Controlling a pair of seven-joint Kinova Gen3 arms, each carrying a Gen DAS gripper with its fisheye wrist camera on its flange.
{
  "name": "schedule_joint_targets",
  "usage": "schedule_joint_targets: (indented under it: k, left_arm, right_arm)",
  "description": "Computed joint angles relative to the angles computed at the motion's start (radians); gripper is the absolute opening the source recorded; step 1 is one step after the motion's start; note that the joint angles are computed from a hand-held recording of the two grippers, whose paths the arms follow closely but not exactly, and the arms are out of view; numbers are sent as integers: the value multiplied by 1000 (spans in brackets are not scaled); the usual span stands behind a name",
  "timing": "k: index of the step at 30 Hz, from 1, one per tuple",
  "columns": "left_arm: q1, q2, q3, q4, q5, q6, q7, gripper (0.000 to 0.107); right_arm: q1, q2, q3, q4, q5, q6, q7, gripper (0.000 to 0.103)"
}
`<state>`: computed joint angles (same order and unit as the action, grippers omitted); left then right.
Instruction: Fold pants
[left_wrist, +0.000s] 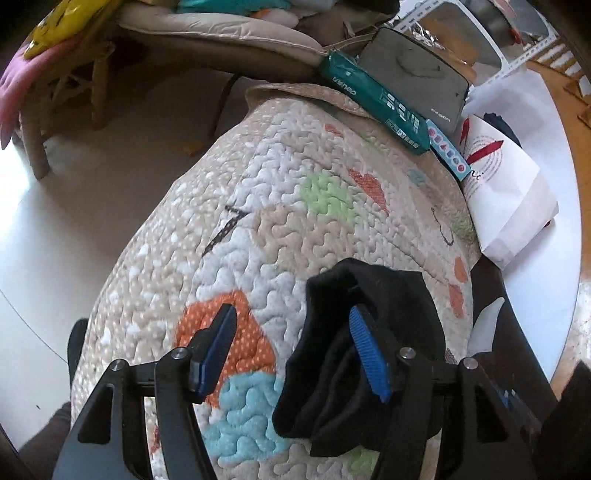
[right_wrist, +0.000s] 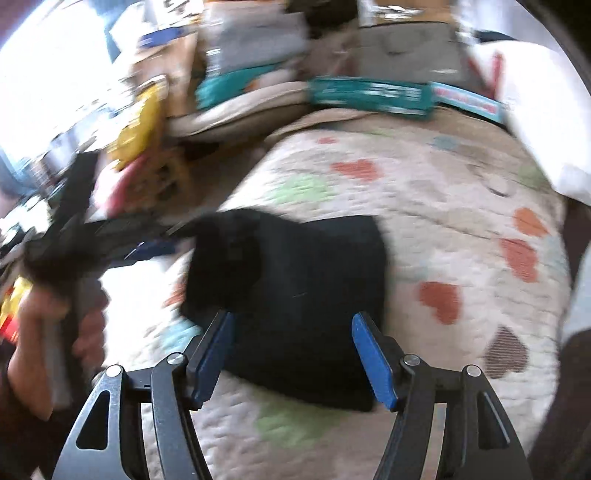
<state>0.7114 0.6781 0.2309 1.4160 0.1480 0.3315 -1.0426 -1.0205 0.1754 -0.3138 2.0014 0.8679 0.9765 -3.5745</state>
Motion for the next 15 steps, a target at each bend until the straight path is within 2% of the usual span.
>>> schedule_joint_targets:
  k: [2, 4, 5, 7, 9, 11, 14, 15]
  left_arm:
    - [-46, -7, 53, 51, 34, -54, -14, 63]
    - [-100, -13, 124, 106, 68, -124, -39, 63]
    - [-109, -18, 140, 125, 76, -148, -45, 63]
    - [-87, -30, 129, 143, 77, -170, -42, 63]
    - [-38, -28, 94, 115, 58, -128, -50, 63]
    - [53, -18, 8, 65, 3, -48, -17, 63]
    - [126, 9, -52, 3, -42, 58, 8, 63]
    - [132, 17, -51, -10, -55, 78, 8, 63]
  right_arm:
    - [9, -22, 8, 28, -14, 15, -43, 72]
    - [25, -48, 6, 68, -10, -9, -107, 72]
    - [33, -54, 2, 80, -9, -20, -128, 72]
    - [64, -55, 2, 97, -10, -68, -131, 72]
    - [92, -41, 8, 104, -16, -123, -118, 72]
    - [110, -13, 18, 97, -27, -163, -92, 72]
    - [113, 28, 33, 67, -62, -172, -16, 71]
    - [106, 43, 38, 53, -73, -159, 8, 64]
